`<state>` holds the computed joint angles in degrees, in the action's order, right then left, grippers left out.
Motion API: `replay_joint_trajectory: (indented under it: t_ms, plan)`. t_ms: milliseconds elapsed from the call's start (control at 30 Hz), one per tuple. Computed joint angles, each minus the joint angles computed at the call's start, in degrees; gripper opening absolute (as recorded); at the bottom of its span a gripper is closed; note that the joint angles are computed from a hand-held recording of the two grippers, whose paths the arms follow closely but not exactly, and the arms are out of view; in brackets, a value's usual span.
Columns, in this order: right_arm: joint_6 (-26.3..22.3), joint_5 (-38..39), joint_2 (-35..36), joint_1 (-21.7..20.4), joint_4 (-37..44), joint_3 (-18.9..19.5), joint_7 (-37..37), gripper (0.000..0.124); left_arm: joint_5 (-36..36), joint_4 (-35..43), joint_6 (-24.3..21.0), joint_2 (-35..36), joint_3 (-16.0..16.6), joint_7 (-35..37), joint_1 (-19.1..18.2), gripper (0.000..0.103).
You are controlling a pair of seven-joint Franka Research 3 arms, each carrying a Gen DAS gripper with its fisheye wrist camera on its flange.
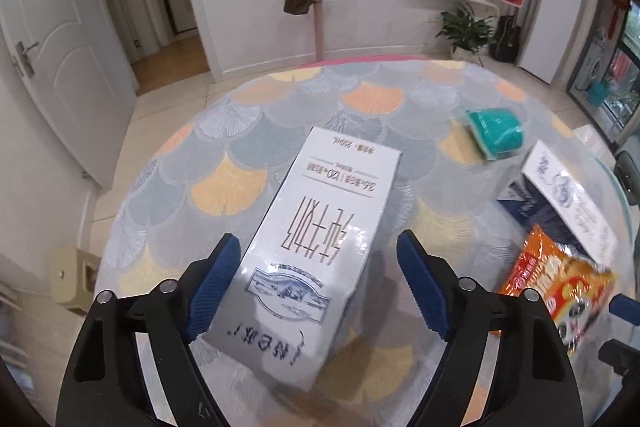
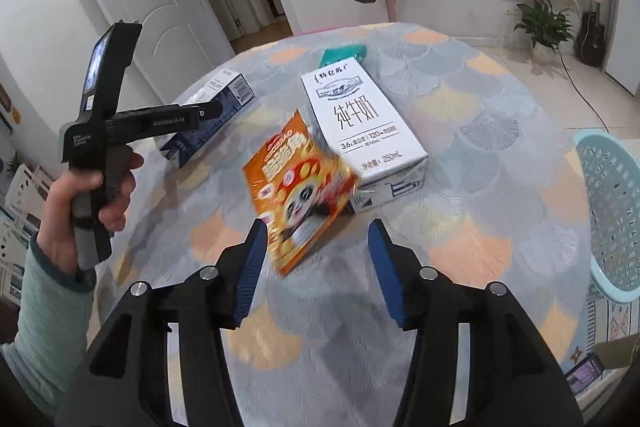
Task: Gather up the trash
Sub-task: 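Grasp the white milk carton with the left tool while the right tool grasps the orange snack bag, then carry the carton and snack bag over the blue basket and release both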
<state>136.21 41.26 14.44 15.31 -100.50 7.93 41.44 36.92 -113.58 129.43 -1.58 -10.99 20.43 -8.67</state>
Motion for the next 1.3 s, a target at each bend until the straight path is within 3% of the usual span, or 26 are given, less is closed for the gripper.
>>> replay_joint_trajectory:
  t_ms: [100, 300, 467, 567, 633, 833, 900, 967, 1000, 1067, 1133, 1300]
  plan:
    - [-3.5, 0.2, 1.9, -0.1, 2.2, 0.3, 1.3, 0.049, 0.4, 0.1, -0.4, 0.5, 0.1, 0.2, 0.0, 0.071]
    - [0.2, -0.3, 1.2, 1.4, 0.0, 0.9, 0.5, 0.049, 0.6, -4.3, 4.9, -2.2, 0.4, -1.6, 0.5, 0.052]
    - [11.7, -6.0, -1.2, 4.8, -4.8, 0.7, 2.8, 0.049, 1.0, -9.2, 8.6, -6.2, -0.3, -5.9, 1.3, 0.051]
    - [13.3, -4.2, -3.1, 4.7, -6.9, 2.1, -1.6, 0.051, 2.5, -12.7, 11.9, -9.7, -0.9, -9.5, 2.1, 0.051]
    - [12.9, -5.0, -3.5, 5.5, -7.4, 2.2, -1.8, 0.060, 2.4, -13.6, 12.1, -11.1, -1.5, -10.5, 2.4, 0.051]
    - [15.0, -20.1, -0.6, 10.4, -6.5, -0.1, 11.7, 0.062, 2.8, -14.2, 11.7, -13.1, -3.0, -10.7, 2.6, 0.051]
    - [18.0, -23.9, 0.1, 11.3, -6.9, -0.4, 13.9, 0.057, 2.5, -14.4, 11.9, -13.6, -3.1, -10.5, 2.5, 0.051]
    - [17.7, -23.1, 0.7, 10.4, -5.9, 0.3, 14.2, 0.033, 2.4, -14.5, 12.3, -13.8, -3.2, -10.4, 2.6, 0.051]
    - [17.4, -23.2, 1.0, 10.0, -5.3, 0.3, 14.7, 0.028, 2.4, -14.3, 12.2, -13.7, -3.3, -10.2, 2.6, 0.051]
    - [12.0, -18.3, 2.6, 7.2, -1.7, 2.1, 11.7, 0.009, 2.4, -13.7, 12.8, -13.1, -3.2, -9.8, 2.6, 0.051]
    - [8.4, -15.6, 3.7, 5.8, 0.8, 2.4, 10.5, 0.004, 2.6, -13.4, 13.4, -13.0, -3.5, -10.1, 2.6, 0.051]
    - [5.7, -5.2, 1.0, 2.8, 0.4, 3.7, 2.8, 0.002, 4.8, -10.9, 14.1, -12.3, -4.7, -10.9, 2.1, 0.051]
